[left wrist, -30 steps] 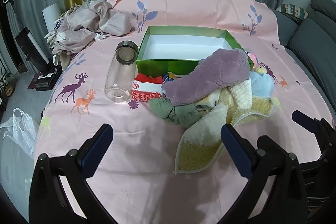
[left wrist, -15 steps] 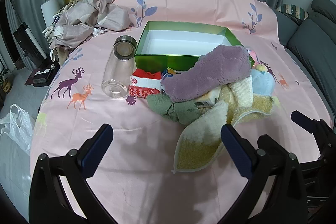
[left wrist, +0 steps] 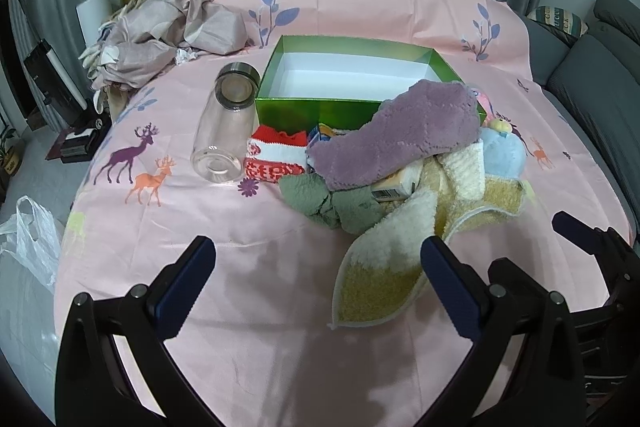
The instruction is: Organize soft objects
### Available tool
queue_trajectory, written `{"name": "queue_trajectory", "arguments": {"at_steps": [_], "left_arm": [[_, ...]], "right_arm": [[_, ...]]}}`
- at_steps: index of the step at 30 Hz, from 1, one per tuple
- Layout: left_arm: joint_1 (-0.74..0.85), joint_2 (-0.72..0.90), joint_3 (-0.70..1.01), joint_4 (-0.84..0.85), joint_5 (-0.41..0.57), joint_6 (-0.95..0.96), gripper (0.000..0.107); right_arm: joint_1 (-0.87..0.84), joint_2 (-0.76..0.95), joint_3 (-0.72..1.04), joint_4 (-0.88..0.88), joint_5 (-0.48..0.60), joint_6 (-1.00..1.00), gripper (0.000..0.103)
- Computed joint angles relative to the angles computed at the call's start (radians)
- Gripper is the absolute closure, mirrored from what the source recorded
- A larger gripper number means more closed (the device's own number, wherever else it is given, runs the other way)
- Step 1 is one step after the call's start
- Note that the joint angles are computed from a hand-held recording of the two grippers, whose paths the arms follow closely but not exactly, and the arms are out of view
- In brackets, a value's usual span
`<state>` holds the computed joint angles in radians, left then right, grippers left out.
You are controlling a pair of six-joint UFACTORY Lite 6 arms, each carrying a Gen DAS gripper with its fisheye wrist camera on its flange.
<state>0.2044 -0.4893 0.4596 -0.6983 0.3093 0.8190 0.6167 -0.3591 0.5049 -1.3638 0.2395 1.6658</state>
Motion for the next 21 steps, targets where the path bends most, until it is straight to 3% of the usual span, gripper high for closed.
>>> {"name": "queue_trajectory", "arguments": {"at_steps": [5, 9, 13, 17, 21], "left_arm": [[0.052, 0.057, 0.021, -0.154, 0.073, 0.177, 0.005], [0.188, 0.209, 0.084, -0.325, 0.293, 0.402, 0.005], [0.260, 0.344, 0.124, -0.360, 0.390, 0.499, 0.005], [0.279, 0.400, 0.116, -0.403, 0.415, 0.594, 0.005], [0.263, 0.416, 0.104, -0.427, 0.408, 0.652, 0.005]], "right_arm": [[-0.011, 0.021, -0.011, -0.075, -0.039, 0.081, 0.000], [-0.086, 0.050, -0.010, 0.027, -0.163, -0.039, 0.000], [-0.145, 0.071, -0.026, 0.121, -0.252, -0.137, 0.000], [-0.317, 0.135, -0.036, 0.052, -0.518, -0.062, 0.000], [-0.392, 0.203, -0.028, 0.113, -0.643, -0.110, 0.000]]}}
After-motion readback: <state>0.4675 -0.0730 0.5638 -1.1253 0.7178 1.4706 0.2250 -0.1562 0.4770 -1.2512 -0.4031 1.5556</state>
